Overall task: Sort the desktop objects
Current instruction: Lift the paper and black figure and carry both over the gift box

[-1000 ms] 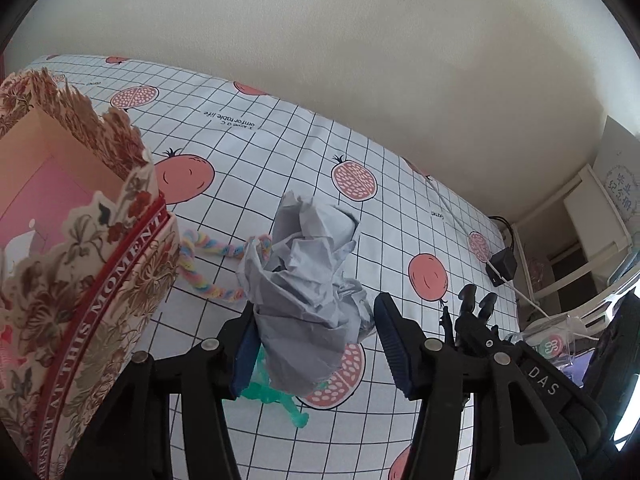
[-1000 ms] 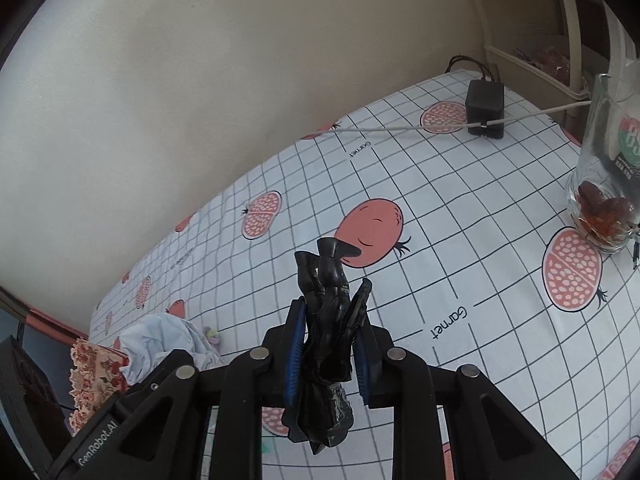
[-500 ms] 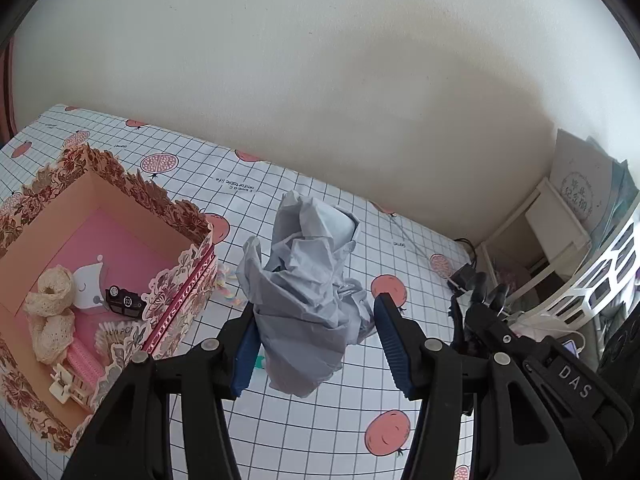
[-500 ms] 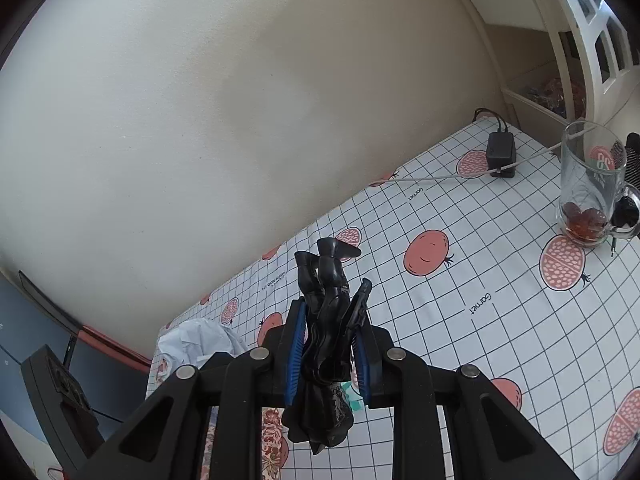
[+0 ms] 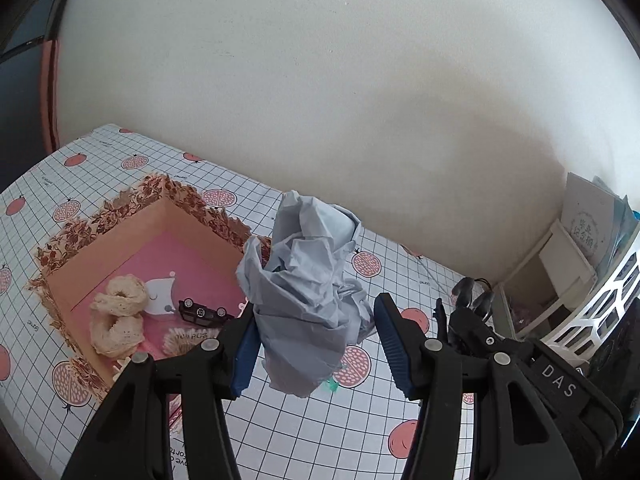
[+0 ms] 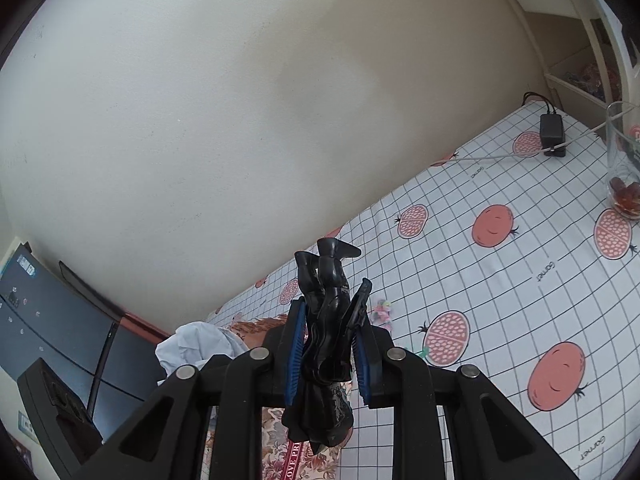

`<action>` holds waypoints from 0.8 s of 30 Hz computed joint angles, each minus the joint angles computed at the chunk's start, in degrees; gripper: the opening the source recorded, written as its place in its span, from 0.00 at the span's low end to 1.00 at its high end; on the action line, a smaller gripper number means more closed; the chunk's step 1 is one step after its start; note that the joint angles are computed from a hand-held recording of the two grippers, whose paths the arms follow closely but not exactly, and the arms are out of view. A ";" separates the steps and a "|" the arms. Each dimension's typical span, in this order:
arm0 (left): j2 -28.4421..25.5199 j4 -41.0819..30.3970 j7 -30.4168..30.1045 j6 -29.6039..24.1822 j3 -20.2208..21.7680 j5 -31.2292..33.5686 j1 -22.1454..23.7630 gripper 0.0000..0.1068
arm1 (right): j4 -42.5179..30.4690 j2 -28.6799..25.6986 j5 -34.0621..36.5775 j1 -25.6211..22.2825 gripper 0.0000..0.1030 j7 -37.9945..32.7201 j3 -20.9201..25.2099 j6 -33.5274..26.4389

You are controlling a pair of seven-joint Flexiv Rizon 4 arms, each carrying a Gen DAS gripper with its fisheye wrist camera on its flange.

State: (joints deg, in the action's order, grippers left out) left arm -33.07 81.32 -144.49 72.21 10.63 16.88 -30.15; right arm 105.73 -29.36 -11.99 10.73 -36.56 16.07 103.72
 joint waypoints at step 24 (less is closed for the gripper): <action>4.91 9.80 -15.08 2.22 6.26 5.25 2.49 0.53 | -9.03 -7.58 -6.43 3.11 0.24 -7.68 6.16 -2.72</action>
